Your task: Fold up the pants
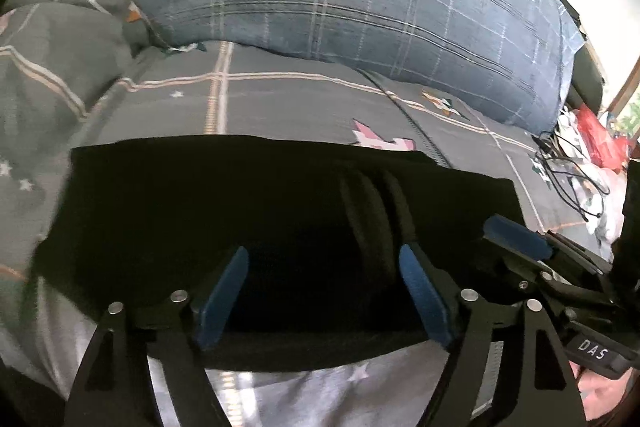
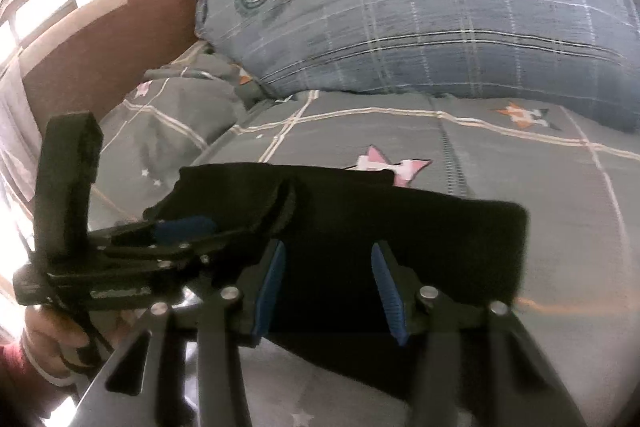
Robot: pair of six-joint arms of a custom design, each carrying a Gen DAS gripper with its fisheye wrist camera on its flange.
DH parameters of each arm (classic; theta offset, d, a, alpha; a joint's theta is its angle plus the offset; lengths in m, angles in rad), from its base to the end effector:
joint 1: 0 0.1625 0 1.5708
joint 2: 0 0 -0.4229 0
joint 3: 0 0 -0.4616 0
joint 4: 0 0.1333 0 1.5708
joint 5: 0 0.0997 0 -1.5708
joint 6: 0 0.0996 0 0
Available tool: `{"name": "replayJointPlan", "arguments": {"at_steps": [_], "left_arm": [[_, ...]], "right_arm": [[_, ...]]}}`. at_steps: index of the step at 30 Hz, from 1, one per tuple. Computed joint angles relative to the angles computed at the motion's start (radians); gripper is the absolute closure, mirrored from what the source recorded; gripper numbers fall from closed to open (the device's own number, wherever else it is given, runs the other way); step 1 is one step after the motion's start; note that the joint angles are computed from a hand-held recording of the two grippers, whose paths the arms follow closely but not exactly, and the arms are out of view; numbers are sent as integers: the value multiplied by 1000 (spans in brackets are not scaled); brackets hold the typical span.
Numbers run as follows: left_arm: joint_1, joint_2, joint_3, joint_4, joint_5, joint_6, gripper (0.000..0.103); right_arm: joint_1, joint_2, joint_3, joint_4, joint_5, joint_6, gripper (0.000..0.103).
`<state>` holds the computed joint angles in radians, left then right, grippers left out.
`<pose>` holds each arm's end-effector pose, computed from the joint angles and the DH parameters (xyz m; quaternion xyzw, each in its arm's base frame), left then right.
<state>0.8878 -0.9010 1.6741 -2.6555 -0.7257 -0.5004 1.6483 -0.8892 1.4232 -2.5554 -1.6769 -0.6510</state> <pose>-0.2857 -0.6804 0.1393 0.0188 0.9030 -0.3434 0.2573 0.1841 -0.7848 0.2102 0.3357 -0.9137 0.1994 0.1127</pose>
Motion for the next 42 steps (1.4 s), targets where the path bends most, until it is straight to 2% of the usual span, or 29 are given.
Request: {"name": "replayJointPlan", "arguments": {"at_steps": [3, 9, 13, 19, 21, 25, 29, 31, 36, 42], "left_arm": [[-8, -23, 21, 25, 30, -31, 22], [-20, -71, 71, 58, 66, -99, 21], [-27, -96, 98, 53, 74, -125, 20], [-31, -134, 136, 61, 89, -175, 18], [-31, -148, 146, 72, 92, -196, 18], [-29, -185, 186, 53, 87, -248, 17], [-29, -241, 258, 13, 68, -338, 14], [-28, -265, 289, 7, 77, -387, 14], [-17, -302, 344, -74, 62, -439, 13], [8, -303, 351, -134, 29, -429, 13]], "right_arm": [[2, 17, -12, 21, 9, 8, 56], [12, 50, -25, 6, -30, -10, 56], [21, 43, -34, 39, 2, -26, 56], [45, 80, -87, 66, 13, -55, 56], [52, 100, -112, 90, 17, -60, 55], [68, 148, -169, 142, 27, -64, 46], [90, 196, -226, 197, 25, -84, 42], [106, 230, -267, 242, 20, -106, 36], [136, 311, -363, 319, 4, -159, 34], [166, 437, -526, 430, -47, -206, 33]]}}
